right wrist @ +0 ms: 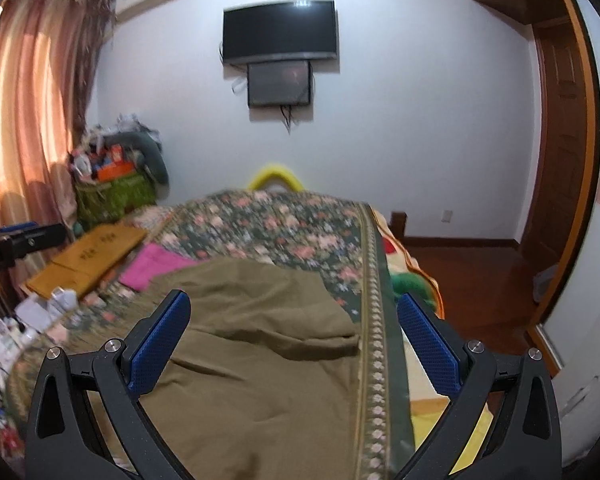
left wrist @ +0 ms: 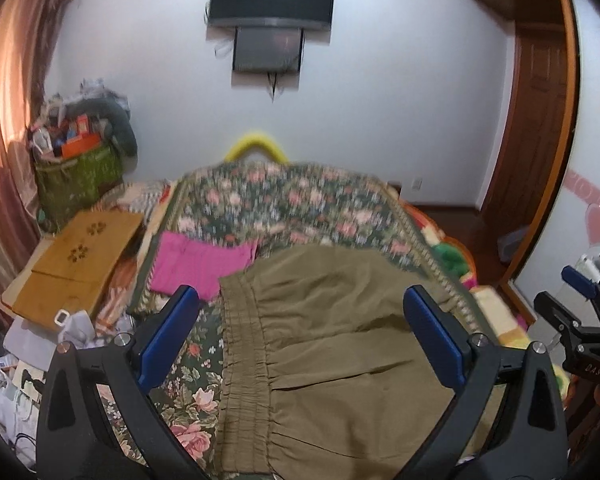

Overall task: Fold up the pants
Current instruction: 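Lower the left tool to the waistband while the right tool reaches the trouser hem, then grasp the waistband with the left tool while the right tool grasps the hem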

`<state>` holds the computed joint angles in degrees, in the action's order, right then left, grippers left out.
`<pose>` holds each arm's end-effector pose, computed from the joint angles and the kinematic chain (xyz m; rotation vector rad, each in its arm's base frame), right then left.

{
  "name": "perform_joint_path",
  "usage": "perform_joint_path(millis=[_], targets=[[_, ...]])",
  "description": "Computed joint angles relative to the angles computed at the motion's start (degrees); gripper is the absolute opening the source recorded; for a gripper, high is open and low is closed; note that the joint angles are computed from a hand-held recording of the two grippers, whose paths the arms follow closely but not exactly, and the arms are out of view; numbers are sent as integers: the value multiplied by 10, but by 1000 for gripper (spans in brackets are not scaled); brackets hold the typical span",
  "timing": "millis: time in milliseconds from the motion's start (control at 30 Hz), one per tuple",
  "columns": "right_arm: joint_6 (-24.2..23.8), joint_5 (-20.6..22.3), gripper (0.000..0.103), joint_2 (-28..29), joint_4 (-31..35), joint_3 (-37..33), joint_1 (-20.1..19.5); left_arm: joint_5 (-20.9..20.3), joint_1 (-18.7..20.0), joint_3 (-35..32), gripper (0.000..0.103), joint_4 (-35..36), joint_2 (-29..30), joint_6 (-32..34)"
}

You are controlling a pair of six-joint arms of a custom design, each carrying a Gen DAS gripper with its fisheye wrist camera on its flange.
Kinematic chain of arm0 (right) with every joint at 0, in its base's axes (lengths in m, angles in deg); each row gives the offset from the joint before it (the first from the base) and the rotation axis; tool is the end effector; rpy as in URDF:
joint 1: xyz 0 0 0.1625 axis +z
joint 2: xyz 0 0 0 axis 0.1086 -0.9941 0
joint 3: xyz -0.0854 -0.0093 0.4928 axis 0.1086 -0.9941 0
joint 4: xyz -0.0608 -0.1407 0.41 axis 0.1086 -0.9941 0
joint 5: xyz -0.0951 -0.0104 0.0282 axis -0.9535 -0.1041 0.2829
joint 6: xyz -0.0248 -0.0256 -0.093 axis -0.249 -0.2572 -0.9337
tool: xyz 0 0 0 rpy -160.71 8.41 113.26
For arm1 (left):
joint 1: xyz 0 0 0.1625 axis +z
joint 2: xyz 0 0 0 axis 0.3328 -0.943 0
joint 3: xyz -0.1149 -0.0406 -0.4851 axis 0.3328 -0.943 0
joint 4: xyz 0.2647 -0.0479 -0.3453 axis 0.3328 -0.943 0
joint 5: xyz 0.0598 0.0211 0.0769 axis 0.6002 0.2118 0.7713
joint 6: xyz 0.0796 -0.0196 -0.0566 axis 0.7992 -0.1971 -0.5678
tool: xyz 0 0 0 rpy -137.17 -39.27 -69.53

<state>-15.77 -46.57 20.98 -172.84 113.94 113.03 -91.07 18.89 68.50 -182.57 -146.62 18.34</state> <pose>0.3712 -0.5018 0.2813 0.8239 -2.1905 1.1865 -0.3056 -0.5237 0.3447 0.4182 2.1771 -1.1926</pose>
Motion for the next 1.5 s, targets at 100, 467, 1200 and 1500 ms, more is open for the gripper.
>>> perform_joint_path(millis=[100,467,1200,1500], targets=[[15,-5,103,1,46,-8,-18,-32,38,-24,103,54,9,-20],[90,15,103,-12,256,-47,-88,-123,165,-122,103,270,45,-79],[96,-9,35,31,444,-122,-124,-188,234,-189,75,403,91,-58],[81,-22,17,38,441,-127,-126,-150,237,-165,75,368,81,-75]])
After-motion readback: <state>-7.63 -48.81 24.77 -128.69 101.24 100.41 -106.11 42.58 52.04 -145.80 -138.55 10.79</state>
